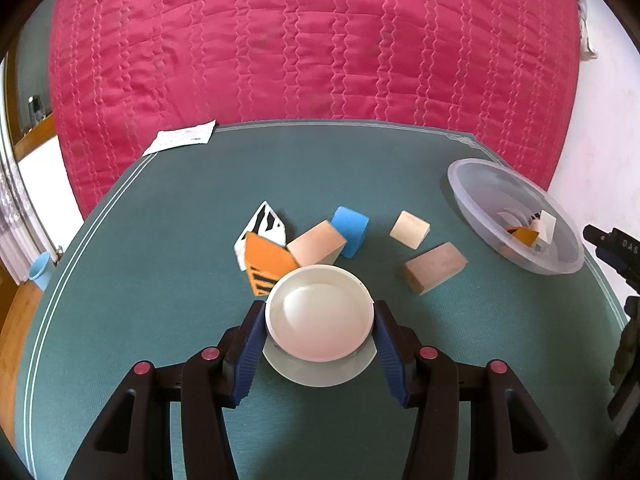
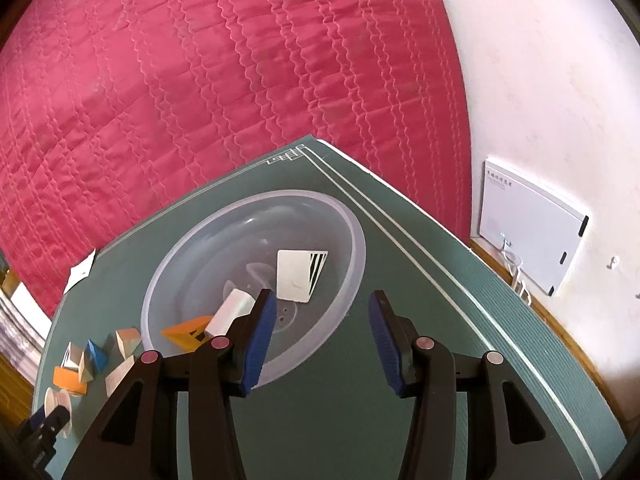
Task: Organize rigid objects
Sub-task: 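Carry the white cup and saucer into the clear bowl and open the left gripper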
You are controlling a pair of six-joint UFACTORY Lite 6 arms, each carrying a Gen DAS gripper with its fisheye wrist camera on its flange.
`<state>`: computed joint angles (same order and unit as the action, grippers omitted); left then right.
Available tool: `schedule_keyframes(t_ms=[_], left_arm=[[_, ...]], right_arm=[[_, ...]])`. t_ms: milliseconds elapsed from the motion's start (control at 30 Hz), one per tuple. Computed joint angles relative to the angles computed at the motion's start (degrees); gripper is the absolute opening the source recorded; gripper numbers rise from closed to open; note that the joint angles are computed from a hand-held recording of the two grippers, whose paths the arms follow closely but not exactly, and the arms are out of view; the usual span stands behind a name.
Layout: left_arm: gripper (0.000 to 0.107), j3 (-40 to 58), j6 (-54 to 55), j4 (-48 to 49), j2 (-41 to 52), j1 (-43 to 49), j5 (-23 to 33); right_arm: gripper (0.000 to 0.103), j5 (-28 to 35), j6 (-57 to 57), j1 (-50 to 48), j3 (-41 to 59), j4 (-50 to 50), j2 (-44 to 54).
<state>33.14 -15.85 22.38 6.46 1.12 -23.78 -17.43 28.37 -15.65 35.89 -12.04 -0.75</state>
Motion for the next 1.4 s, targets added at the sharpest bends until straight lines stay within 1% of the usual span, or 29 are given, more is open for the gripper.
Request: schedule_keyframes(t_ms=[100, 167, 200, 400, 533, 667, 767, 900, 1067, 1267, 1333, 1367, 1400], left_arm=[[0.055, -0.04, 0.65, -1.12, -1.18, -1.46, 0.77], [0.055, 0.15, 1.71, -2.66, -1.83, -2.7, 1.32], [0.055, 0.34, 2.41, -3.66, -2.19, -3.54, 1.69], [0.055, 2.96, 3.78, -6.71, -3.28, -8.56, 4.52], [0.055, 6.29, 4.91, -9.0, -2.13, -12.11, 6.26], [0.055, 10.92, 6.29, -11.43, 1.05, -15.33, 7.79], [0.055, 15.54, 3.42, -9.49, 4.5, -17.03, 9.4], [0.055, 21.62, 0.01, -7.18, 8.69, -19.25, 11.52], [0.055, 27.83, 5.59, -12.9, 13.09, -22.33, 13.03], [0.055, 34.32, 14.54, -21.47, 17.63, -25.58, 13.81], [0.055, 36.58, 15.09, -21.89, 19.45, -26.21, 14.05], [0.057, 37.93, 14.21, -21.02, 20.59, -26.49, 14.24], [0.061, 38.88, 13.08, -19.86, 21.48, -26.6, 14.16]], right_arm=[[0.053, -0.74, -0.27, 0.07, -1.5, 0.37, -1.15], [0.062, -1.19, 1.0, -0.12, -2.25, -0.88, -1.36], [0.063, -1.21, 1.73, -0.23, -2.39, -1.58, -1.42], [0.067, -1.97, 5.92, -0.86, -3.38, -5.68, -0.89], [0.067, -2.91, 7.3, -1.04, -4.33, -6.63, -1.2], [0.068, -3.97, 5.43, -0.3, -5.18, -3.69, -0.74], [0.068, -4.46, 2.73, 0.56, -6.05, -0.36, -1.23], [0.068, -5.21, 2.38, 0.3, -6.93, 0.26, -2.1], [0.068, -5.83, 4.57, -0.63, -6.93, -2.01, -1.57], [0.068, -5.88, 4.92, -0.54, -6.89, -2.12, -1.61], [0.068, -5.9, 4.45, -0.39, -6.89, -1.53, -1.6], [0.068, -5.9, 4.37, -0.37, -6.82, -1.48, -1.53], [0.068, -5.9, 4.37, -0.37, -6.82, -1.48, -1.53]])
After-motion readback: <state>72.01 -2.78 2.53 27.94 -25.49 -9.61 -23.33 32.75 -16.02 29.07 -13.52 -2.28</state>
